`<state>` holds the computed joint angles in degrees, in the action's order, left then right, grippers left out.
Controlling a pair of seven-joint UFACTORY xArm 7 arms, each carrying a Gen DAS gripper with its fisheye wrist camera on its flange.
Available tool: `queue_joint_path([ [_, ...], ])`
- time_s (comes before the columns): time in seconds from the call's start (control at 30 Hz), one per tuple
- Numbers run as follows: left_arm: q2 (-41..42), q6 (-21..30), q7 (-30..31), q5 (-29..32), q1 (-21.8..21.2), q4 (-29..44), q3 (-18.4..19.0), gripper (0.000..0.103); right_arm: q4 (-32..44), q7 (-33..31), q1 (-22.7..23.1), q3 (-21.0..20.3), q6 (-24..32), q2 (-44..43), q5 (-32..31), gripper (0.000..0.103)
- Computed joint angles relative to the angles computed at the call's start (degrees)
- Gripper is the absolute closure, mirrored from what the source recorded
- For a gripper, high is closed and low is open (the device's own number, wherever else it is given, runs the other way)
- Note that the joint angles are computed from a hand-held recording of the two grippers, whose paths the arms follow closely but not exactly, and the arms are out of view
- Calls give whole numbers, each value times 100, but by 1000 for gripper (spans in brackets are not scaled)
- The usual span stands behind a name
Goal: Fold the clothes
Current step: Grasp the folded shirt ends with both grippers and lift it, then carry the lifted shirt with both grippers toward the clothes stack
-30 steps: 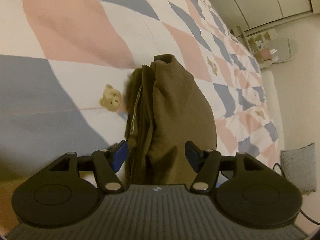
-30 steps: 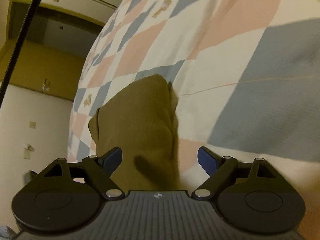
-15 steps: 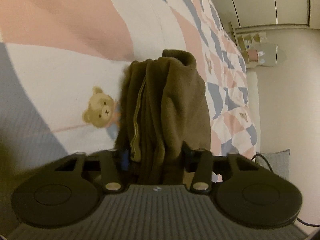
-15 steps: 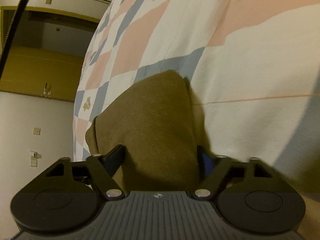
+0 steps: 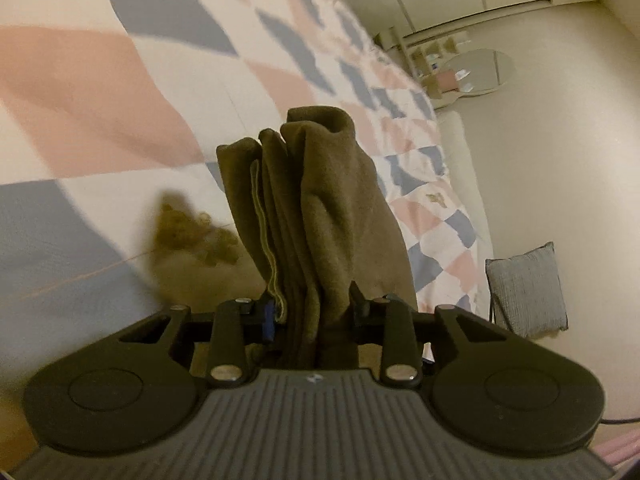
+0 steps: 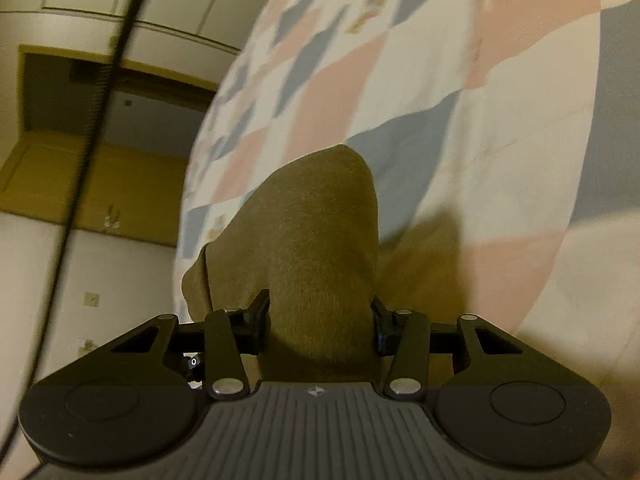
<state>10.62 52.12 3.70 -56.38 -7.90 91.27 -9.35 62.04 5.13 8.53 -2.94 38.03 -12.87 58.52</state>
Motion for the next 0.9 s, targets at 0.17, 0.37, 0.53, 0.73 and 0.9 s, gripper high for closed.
queue_joint_path([
  [0.17,-1757,-380,-118,37,-72,-1598,299,76,-433,263,396,272,-346,-641,63,58],
  [0.37,-4086,-367,-1144,858,-86,-2925,652,76,-541,664,1048,461,-369,-1313,-73,58],
  [0.53,-4933,333,-2089,1903,126,-2363,946,75,151,1641,1434,841,-380,-1430,-625,58],
  [0.73,-5179,854,-2289,2912,226,-1385,1729,75,1933,2487,1978,1366,-700,-237,-1255,58],
  [0.9,-4705,1337,-1659,3244,13,-216,2898,75,3850,3345,2425,1985,-1217,1464,-2362,57],
])
